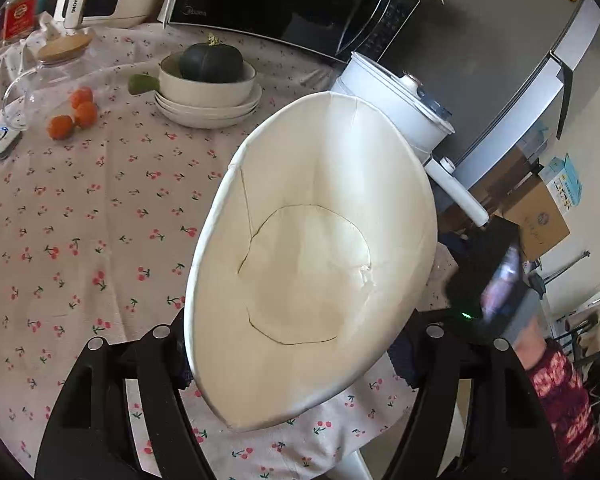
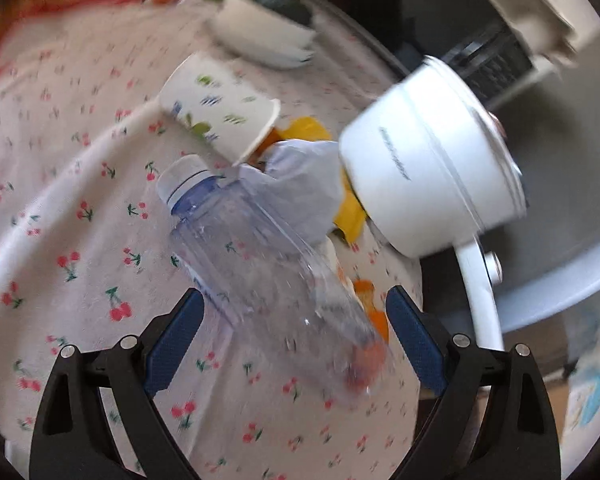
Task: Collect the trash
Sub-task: 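Grasp the clear plastic bottle with the right gripper and lift it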
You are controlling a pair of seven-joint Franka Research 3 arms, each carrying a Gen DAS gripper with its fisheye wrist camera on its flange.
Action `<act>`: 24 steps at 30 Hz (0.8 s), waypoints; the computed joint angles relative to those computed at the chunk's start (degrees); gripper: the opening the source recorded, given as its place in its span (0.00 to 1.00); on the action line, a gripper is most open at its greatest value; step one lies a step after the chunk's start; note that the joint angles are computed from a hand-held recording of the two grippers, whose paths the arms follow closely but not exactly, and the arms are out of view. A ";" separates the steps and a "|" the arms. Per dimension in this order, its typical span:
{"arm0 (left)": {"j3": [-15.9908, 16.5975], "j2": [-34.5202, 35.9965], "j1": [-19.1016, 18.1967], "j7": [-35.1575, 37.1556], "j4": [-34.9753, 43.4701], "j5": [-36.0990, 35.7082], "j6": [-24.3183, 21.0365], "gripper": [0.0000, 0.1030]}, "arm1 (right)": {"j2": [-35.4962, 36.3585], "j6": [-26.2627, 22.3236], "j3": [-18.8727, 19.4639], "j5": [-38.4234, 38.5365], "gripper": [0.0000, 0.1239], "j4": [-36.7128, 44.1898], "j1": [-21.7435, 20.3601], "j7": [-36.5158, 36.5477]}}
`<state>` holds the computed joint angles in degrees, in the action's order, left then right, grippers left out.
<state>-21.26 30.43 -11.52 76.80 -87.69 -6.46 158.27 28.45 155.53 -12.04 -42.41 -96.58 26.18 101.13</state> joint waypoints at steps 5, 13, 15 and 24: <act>0.19 -0.71 0.15 0.22 -0.90 0.21 -0.84 0.67 | 3.18 -2.09 2.88 6.60 0.71 4.23 -2.56 -7.20; 1.34 -2.11 0.33 -2.32 -3.02 0.18 -0.31 0.67 | 1.50 -1.53 3.62 16.96 0.61 2.32 -2.89 -4.33; 1.11 -2.58 0.68 -2.50 -3.70 -0.08 0.24 0.67 | 0.13 -0.41 5.49 21.65 0.58 0.54 -4.27 -4.30; 0.34 -5.88 1.94 -3.71 -8.01 -1.13 3.82 0.67 | -6.12 4.62 8.97 35.68 0.47 -6.75 -6.45 -3.27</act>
